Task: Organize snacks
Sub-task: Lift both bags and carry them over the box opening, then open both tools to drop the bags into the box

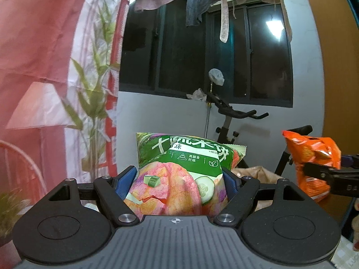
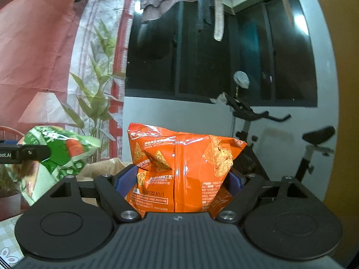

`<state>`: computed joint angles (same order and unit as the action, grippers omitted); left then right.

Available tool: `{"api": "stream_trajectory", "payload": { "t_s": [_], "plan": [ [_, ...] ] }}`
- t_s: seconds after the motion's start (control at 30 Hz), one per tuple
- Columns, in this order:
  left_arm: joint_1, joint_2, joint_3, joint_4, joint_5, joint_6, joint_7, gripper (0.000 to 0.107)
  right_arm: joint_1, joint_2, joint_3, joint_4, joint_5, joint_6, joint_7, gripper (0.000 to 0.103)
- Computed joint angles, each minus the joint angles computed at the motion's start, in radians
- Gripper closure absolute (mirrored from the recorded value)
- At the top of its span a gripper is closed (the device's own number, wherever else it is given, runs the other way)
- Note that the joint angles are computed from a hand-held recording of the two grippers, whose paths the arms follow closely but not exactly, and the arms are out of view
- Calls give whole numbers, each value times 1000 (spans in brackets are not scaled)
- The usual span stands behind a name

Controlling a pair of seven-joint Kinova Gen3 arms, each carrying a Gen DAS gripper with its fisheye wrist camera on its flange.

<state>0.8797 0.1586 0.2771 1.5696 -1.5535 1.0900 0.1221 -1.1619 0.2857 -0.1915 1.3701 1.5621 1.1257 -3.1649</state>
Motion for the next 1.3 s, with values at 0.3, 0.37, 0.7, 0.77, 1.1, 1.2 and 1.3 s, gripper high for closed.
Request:
{"api": "stream_trajectory", "payload": {
  "t_s": [0.3, 0.37, 0.7, 0.77, 1.1, 1.2, 1.3],
  "plan": [
    [-33, 90, -78, -175, 57, -114, -84, 27, 95, 103, 92, -183, -58, -219, 162, 21],
    [-30, 101, -101, -201, 70, -131, -94, 27, 106, 135, 112, -239, -114, -236, 222, 21],
    [-45, 183, -178, -361, 291, -196, -332, 22, 146, 186, 175, -344, -388, -297, 312, 19],
    [-29, 187, -202, -361, 297, -200, -348, 17, 166, 180, 173, -352, -465, -314, 341, 18],
    [-54, 137, -213, -378, 525, -177, -463, 16, 146, 136, 219, -327, -615, -316, 429, 12],
    [-84, 98, -200, -357, 616, -160, -483, 16, 149, 118, 200, -324, -658, -294, 480, 12],
    [-107, 51, -184, -311, 654, -157, -478, 16, 143, 95, 185, -312, -688, -274, 510, 12]
  ]
}}
